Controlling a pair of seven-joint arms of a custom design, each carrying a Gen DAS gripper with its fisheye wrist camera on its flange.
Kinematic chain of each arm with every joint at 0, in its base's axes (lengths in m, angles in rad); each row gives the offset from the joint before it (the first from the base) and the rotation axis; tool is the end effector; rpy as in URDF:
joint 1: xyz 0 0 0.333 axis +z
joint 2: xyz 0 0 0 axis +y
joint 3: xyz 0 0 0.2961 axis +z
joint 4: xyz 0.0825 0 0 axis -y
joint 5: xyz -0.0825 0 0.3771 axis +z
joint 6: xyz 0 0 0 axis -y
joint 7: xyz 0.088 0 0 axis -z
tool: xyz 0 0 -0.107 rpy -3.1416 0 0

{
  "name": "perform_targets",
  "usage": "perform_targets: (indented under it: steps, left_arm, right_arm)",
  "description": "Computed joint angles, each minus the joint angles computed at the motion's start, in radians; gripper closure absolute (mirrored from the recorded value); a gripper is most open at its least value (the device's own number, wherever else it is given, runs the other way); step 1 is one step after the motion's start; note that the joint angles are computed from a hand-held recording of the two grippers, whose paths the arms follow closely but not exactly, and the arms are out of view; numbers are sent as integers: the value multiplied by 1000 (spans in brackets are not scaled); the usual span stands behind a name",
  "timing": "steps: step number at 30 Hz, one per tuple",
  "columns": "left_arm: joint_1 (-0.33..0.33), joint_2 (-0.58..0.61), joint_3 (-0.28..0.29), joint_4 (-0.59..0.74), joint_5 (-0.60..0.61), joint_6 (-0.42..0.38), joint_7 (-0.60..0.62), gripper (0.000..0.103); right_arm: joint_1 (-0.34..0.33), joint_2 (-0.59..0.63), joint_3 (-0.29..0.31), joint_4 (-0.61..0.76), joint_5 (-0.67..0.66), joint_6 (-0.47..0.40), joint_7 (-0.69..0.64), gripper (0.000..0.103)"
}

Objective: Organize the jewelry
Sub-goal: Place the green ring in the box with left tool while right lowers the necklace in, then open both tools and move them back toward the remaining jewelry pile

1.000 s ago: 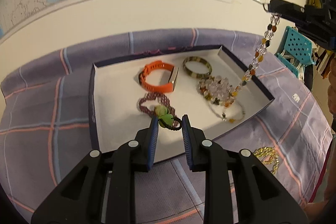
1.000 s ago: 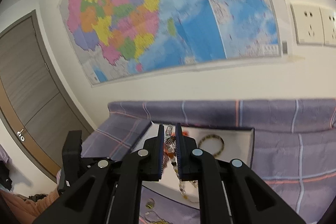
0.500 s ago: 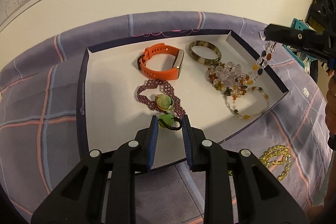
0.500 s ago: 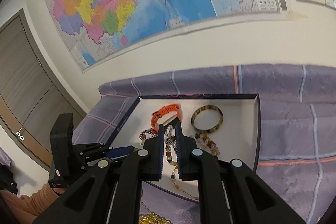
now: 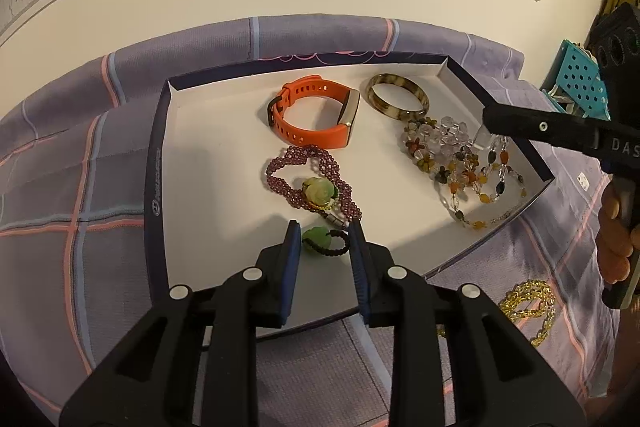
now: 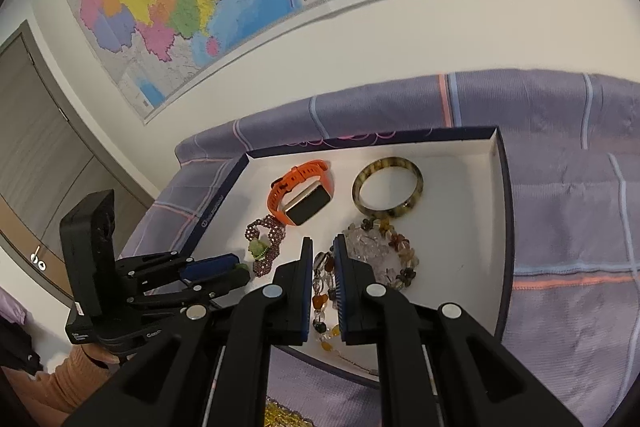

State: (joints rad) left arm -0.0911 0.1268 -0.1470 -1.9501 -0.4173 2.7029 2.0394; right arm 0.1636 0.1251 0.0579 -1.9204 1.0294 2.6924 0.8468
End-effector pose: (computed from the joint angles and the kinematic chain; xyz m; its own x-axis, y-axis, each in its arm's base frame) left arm 0.6080 -0.1300 0.4685 -0.3989 -0.9115 0.1003 -0.7382 0.2544 -0.6247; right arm 0.6106 0.1074 0.4709 0.2966 -0.8499 -0.4355 -0.7434 0.0808 -0.6639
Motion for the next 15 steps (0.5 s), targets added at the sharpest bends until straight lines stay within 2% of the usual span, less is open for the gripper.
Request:
perform_targets:
  steps: [9, 15]
  left_arm:
    - [-8, 21, 5, 23, 46, -4, -45, 78]
    - [-18, 3, 7, -3, 80, 24, -69, 78]
  right_arm:
    - [2, 35, -1, 14, -64, 0, 56, 94]
    - [3, 45, 1, 16, -98, 11, 85, 92]
